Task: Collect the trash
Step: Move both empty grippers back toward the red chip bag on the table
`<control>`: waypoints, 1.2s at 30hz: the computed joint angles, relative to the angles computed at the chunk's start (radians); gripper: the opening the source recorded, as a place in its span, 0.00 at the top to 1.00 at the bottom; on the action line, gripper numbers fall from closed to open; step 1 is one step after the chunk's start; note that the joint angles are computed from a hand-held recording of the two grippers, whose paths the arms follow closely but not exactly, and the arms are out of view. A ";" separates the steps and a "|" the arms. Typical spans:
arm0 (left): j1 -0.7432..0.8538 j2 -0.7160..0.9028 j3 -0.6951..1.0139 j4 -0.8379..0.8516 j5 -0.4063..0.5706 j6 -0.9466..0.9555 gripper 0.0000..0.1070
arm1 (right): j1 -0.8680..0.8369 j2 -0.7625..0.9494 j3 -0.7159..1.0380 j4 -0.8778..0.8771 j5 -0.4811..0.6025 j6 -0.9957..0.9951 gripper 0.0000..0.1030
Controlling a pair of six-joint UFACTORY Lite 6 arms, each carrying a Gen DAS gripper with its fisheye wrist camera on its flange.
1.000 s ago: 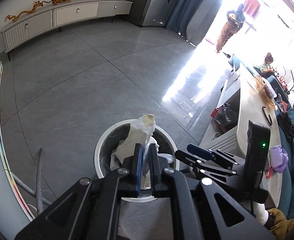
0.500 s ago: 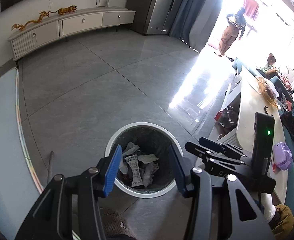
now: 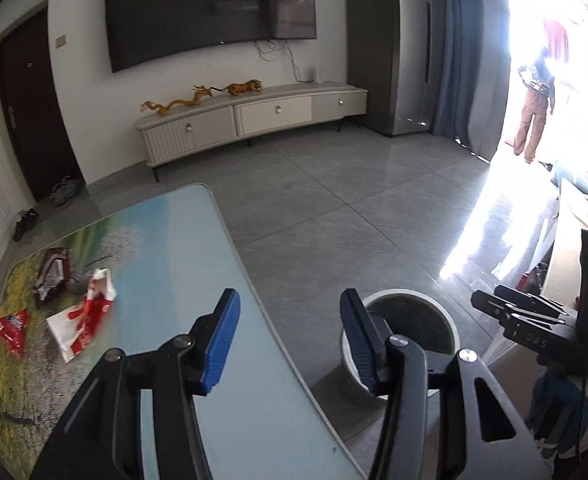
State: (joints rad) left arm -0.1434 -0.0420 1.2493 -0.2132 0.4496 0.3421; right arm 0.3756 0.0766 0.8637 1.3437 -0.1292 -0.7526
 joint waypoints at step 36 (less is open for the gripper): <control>0.988 -0.193 -0.104 -0.785 0.410 0.922 0.48 | 0.508 0.305 0.788 0.984 -0.471 -1.128 0.31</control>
